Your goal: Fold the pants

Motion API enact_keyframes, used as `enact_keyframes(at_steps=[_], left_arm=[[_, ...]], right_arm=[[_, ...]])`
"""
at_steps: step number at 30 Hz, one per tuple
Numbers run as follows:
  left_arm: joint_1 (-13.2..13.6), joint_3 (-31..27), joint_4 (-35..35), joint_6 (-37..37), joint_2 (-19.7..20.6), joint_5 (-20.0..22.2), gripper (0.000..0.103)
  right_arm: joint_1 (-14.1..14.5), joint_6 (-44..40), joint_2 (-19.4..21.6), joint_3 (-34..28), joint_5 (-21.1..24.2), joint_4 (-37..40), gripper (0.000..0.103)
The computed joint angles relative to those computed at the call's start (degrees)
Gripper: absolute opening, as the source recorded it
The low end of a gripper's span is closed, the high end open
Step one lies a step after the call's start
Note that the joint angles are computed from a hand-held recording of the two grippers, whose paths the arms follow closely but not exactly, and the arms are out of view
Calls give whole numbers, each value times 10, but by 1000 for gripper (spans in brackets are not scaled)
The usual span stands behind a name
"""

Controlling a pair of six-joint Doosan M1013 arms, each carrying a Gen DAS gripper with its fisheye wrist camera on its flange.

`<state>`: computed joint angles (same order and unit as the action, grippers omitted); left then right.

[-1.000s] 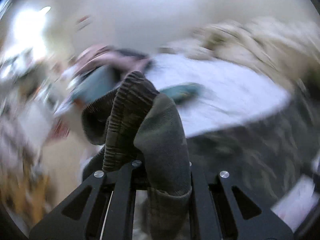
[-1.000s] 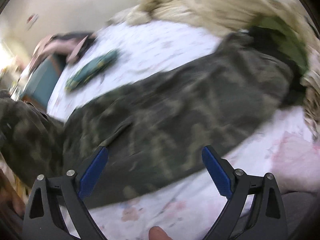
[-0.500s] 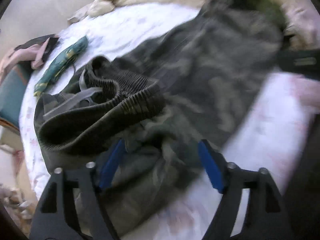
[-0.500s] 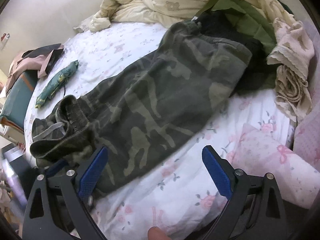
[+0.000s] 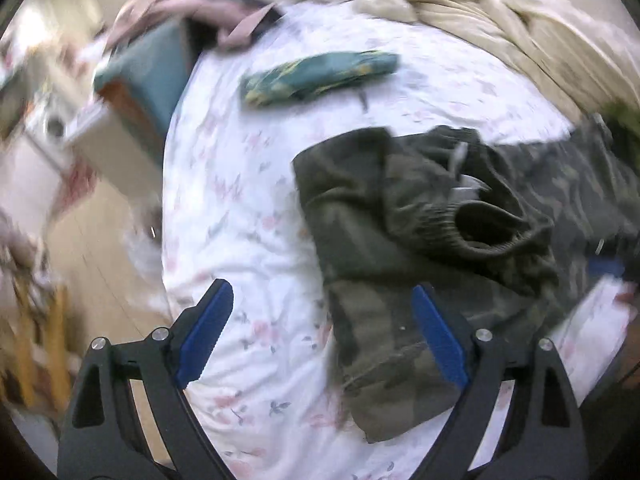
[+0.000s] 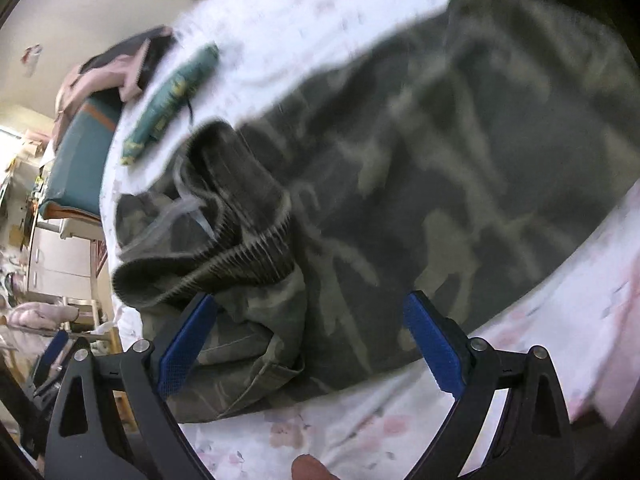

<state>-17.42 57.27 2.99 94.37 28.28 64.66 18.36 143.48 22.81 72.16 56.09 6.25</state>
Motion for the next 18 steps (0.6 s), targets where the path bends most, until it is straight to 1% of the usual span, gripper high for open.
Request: enact_keyframes(at_steps=[2,4,6,7,8,9,10,11,12,13,14,15,16,18], left_arm=[[7,-7,-18,-15,5,19,89],[14,-16,-49,-18,10,31,89],[17,-19,-59,-14,10,31,89],[19,-27,-60,-13,14,35,89],[20,-32,-64,-15,15,40,89],[24,-39,-77,-20,18,50,89],[26,-46,-87,-24,23,55,89],[30,-52,-102,-32,26,64,89],[33,-56,-112,-39,27,69,89],[35,-57,-120,-44,27,69,89],[35,-56,-122,-46,26,66,89],[34,-54,-116,-47,24,63,89],[32,-52,-108,-48,23,58,89],[29,-50,-98,-49,21,52,89]], right_arm=[[7,-9,18,-18,28,-9,91],[14,-33,33,-35,36,-12,89],[18,-61,50,-56,42,-10,79],[22,-69,62,-71,54,-21,65],[26,-83,70,-83,62,-32,34],[30,-89,78,-95,78,-48,30],[33,-76,77,-96,81,-61,14],[36,-50,65,-82,59,-77,5],[41,-18,50,-68,46,-109,5],[42,8,36,-51,30,-123,4],[39,32,24,-33,21,-113,4],[32,55,12,-12,17,-83,4],[28,60,9,-1,17,-62,5],[30,37,21,-11,61,-65,17]])
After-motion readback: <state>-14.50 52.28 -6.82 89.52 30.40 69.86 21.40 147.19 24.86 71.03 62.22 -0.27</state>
